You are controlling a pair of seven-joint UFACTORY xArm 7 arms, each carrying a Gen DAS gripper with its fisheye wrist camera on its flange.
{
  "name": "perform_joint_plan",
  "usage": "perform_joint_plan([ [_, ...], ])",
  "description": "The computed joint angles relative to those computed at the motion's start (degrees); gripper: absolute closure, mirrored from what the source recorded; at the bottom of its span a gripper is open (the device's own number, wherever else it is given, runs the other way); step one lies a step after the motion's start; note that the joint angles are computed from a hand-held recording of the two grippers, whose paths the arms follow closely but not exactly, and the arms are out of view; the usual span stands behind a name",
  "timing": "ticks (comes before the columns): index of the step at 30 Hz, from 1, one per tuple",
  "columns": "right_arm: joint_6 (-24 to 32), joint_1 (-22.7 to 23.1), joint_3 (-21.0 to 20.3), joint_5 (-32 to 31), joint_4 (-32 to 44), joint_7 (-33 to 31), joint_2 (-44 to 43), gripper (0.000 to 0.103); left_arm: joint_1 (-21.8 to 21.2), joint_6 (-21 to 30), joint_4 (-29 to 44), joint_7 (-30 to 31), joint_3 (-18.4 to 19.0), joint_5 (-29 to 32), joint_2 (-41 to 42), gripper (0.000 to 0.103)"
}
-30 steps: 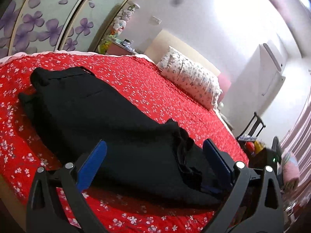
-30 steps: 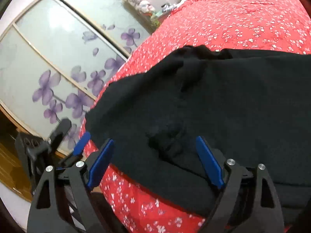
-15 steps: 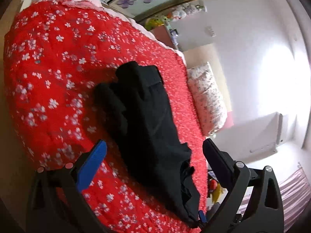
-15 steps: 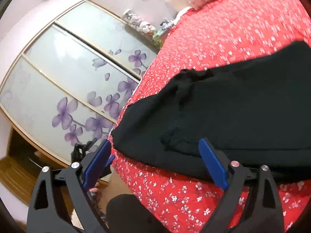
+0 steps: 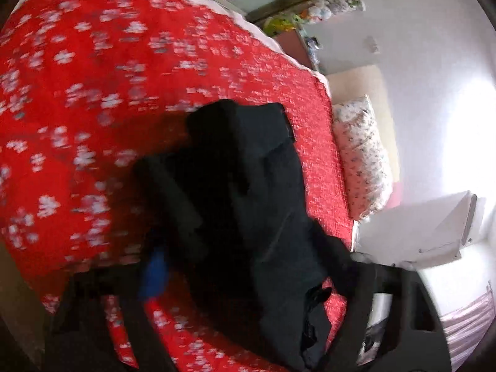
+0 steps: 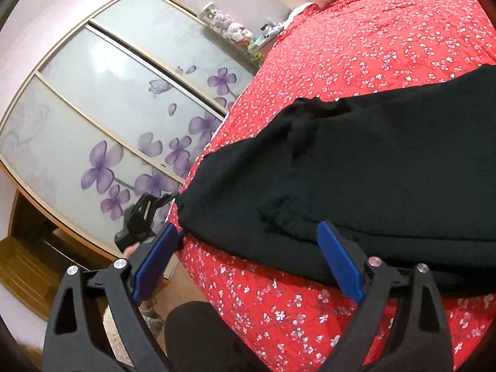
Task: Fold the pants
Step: 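Close the left gripper on the edge of the black pants, then lift the held pants edge with the left gripper and fold it over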
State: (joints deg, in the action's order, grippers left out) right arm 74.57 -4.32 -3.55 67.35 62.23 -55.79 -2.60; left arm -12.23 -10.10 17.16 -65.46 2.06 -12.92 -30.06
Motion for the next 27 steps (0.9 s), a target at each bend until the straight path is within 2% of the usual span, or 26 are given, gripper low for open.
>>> perform_joint_plan([
  [1, -0.1, 0.1, 0.1, -0.3, 0.1, 0.1, 0.2, 0.01, -1.2, -0.9, 0.3, 0.2, 1.1, 0.2, 0.4, 0.039],
  [2, -0.1, 0.2, 0.2, -0.5, 0.2, 0.1, 0.3, 0.01, -2.2, -2.1, 0.8, 0.1, 1.9, 1.2, 1.1, 0.04],
  [5, -0.4, 0.4, 0.5, -1.1, 0.6, 0.3, 0.8, 0.01, 3.4, 0.0, 1.9, 2.4, -4.1, 1.8, 1.0, 0.04],
  [6, -0.4, 0.4, 0.6, -1.3, 0.6, 0.3, 1.0, 0.01, 3.8, 0.6, 2.3, 2.4, -4.4, 1.8, 1.6, 0.039],
  [9, -0.7, 0.6, 0.9, -1.9, 0.5, 0.5, 1.1, 0.01, -1.0, -5.1, 1.6, 0.7, 0.6, 0.9, 4.4, 0.039],
  [11, -1.1, 0.9, 1.2, -2.6, 0.5, 0.3, 1.0, 0.01, -0.7, -6.4, 0.7, -0.2, 0.3, 0.9, 4.6, 0.04],
  [12, -1.6, 1.0, 1.3, -3.1, 0.3, 0.1, 0.8, 0.01, -0.5, -6.2, 0.0, -0.4, 0.3, 1.1, 3.9, 0.044],
  [13, -1.9, 1.1, 1.3, -3.3, 0.2, -0.1, 0.7, 0.01, 0.6, -5.1, 0.3, -0.5, -0.6, 1.0, 4.2, 0.056],
  [14, -2.2, 1.2, 1.4, -3.5, 0.1, -0.2, 0.6, 0.01, 1.1, -4.2, 0.6, -0.5, -0.7, 1.1, 4.5, 0.063],
  [16, -2.2, 1.4, 1.3, -3.4, 0.0, 0.0, 0.4, 0.01, -2.5, -6.6, -0.3, -1.5, 3.6, 2.1, 5.0, 0.071],
  [17, -2.1, 1.4, 1.2, -3.3, 0.0, 0.1, 0.5, 0.01, -2.9, -7.1, -1.0, -1.8, 4.2, 2.6, 4.8, 0.073],
  [19, -2.1, 1.2, 1.0, -2.8, 0.1, 0.2, 0.5, 0.01, 0.7, -5.5, -1.0, -1.3, 0.2, 2.1, 4.0, 0.078],
  [21, -2.1, 1.0, 0.7, -2.1, 0.3, 0.4, 0.5, 0.01, 8.2, -0.8, 0.2, -0.1, -8.3, 1.0, 2.1, 0.082],
  [22, -2.0, 0.8, 0.5, -1.6, 0.4, 0.5, 0.6, 0.01, 11.0, 1.5, 1.3, 0.2, -11.1, 1.2, 1.5, 0.084],
  [24, -1.6, 0.3, 0.1, -0.4, 0.6, 0.5, 0.6, 0.01, 16.9, 7.3, 4.1, 0.3, -16.7, 3.3, -0.2, 0.086],
  [27, -0.8, -1.0, -0.8, 2.1, 1.0, 0.5, 0.6, 0.01, 22.7, 16.4, 9.6, -0.2, -21.9, 9.6, -2.1, 0.087],
])
